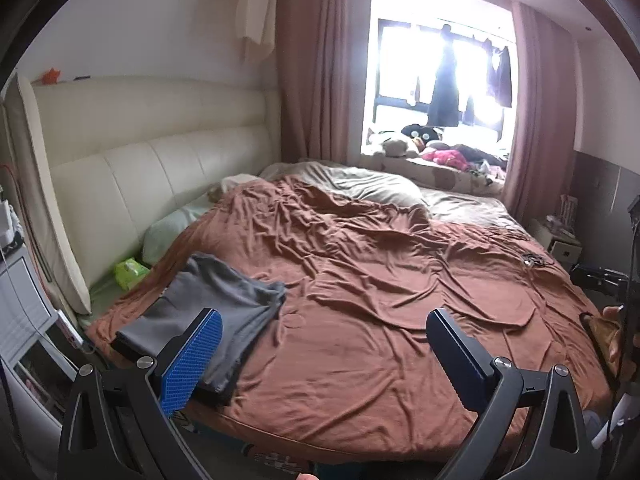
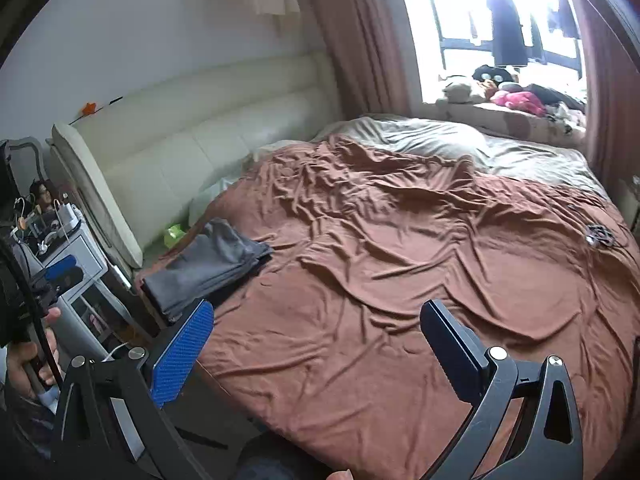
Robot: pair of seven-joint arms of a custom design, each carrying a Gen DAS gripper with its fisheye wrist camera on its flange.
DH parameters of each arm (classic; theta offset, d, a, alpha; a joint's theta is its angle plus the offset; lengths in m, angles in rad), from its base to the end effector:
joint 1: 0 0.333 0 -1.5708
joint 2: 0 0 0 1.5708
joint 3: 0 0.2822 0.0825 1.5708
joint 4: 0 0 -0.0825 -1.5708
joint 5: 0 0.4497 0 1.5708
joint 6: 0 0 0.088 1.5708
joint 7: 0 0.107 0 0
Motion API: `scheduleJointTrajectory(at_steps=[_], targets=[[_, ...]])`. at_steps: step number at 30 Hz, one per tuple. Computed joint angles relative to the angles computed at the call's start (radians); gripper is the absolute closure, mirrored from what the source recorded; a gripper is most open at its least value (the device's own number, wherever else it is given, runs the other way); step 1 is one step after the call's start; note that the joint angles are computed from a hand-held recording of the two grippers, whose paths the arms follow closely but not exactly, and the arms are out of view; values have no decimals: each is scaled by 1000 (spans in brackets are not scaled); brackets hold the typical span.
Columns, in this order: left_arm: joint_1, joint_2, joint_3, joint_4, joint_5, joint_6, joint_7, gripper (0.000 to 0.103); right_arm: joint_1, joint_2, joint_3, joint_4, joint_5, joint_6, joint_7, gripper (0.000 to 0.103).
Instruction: Fold small clothes
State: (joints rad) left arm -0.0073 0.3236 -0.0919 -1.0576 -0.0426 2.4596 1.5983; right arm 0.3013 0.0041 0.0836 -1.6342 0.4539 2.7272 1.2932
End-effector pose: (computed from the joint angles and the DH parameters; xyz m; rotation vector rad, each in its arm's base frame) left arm 0.7273 -0.0561 0.7678 -1.5169 1.6557 -1.0409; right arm 0.6302 0.2374 0.6914 -1.6751 1.1660 -0.4841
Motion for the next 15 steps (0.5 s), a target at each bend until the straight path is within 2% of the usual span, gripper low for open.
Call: scheduleJointTrajectory(at_steps=[4,10,15], targets=[[-17,-108,-10,-165,1,78,-12,1,5,-93,-20,-123,51,41,-32,0],[-32,-215,-27,-328,-21,151,-6,1,47,-232,-81,-313,72,121,-39,0],[-41,-302,-42,-447,-89,176,11,1,56,-355,-101,-480,-25,217,43,0]])
